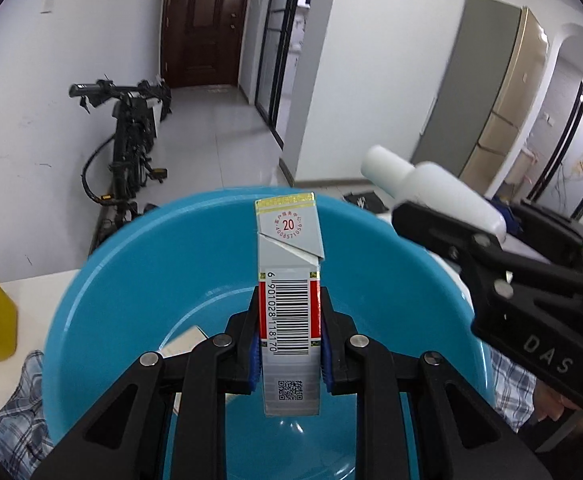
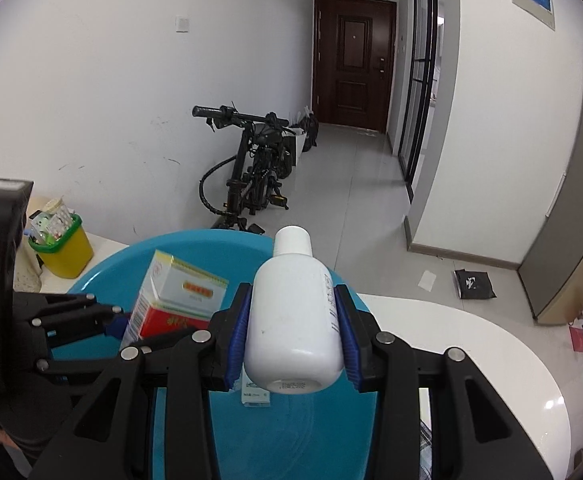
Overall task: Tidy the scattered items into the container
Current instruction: 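Lower the carton into the basin with the left tool while the right tool lowers the bottle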
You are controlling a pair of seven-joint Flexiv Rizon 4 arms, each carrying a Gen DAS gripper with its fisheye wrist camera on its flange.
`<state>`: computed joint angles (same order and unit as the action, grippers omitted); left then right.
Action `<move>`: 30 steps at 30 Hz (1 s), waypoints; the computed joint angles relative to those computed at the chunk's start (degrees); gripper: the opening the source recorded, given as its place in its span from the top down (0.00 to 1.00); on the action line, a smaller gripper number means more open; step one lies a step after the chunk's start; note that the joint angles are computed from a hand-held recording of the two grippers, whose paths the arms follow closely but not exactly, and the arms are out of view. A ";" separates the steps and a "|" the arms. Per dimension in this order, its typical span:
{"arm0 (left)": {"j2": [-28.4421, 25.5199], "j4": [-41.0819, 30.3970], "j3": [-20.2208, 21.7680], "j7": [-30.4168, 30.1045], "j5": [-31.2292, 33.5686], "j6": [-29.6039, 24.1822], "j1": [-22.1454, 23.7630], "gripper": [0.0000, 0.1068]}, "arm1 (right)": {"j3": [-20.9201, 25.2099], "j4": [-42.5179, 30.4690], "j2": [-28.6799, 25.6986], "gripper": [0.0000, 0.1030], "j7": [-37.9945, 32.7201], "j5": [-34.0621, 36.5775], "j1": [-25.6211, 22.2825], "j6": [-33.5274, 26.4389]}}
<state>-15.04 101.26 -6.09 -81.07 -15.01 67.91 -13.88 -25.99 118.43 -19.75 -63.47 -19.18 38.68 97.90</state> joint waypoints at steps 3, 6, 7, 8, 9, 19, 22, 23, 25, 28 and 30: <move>-1.18 -1.96 0.85 -1.00 2.87 -4.25 -0.73 0.78 | 0.05 -0.40 -0.34 0.63 0.26 -0.02 -0.29 -0.37; -2.36 -3.04 0.87 -1.32 3.99 -7.73 -0.92 0.78 | 0.37 -0.47 -0.33 0.63 0.48 -0.34 -0.71 -0.55; -2.88 -3.79 0.53 -0.59 3.77 -9.86 -0.71 0.78 | 0.32 -0.43 -0.31 0.63 0.58 -0.45 -0.69 -0.53; -3.44 -4.54 0.17 0.31 3.58 -12.19 -0.58 0.78 | 0.40 -0.34 -0.20 0.63 0.59 -0.57 -0.78 -0.55; -3.93 -5.11 0.14 0.53 3.75 -13.77 -0.68 0.78 | 0.38 -0.34 -0.23 0.63 0.68 -0.67 -0.77 -0.50; -6.41 -9.02 2.51 -6.13 8.29 -20.78 -1.77 0.78 | 0.72 -0.88 -0.64 0.63 1.29 -1.30 -1.27 -0.98; -6.59 -9.91 2.88 -7.52 9.43 -21.79 -1.58 0.78 | 0.87 -0.77 -0.57 0.63 1.58 -1.72 -1.50 -1.02; -6.64 -9.97 2.81 -7.53 9.45 -21.99 -1.41 0.78 | 0.88 -0.76 -0.57 0.63 1.67 -1.83 -1.53 -1.00; -6.82 -10.32 2.56 -7.28 9.29 -22.52 -1.09 0.78 | 0.98 -0.69 -0.52 0.63 1.79 -1.97 -1.65 -0.97; -7.16 -10.71 2.44 -6.62 9.31 -22.83 -0.72 0.78 | 0.85 -0.70 -0.57 0.63 2.03 -2.23 -1.59 -1.07; -7.32 -11.01 2.63 -6.71 9.72 -22.70 -0.76 0.73 | 1.23 -0.83 -0.74 0.63 2.08 -2.33 -1.99 -1.08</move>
<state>-22.36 90.25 -3.47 -87.78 -5.29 45.21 -14.63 -24.76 117.60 -20.49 -61.39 -21.51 36.69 96.83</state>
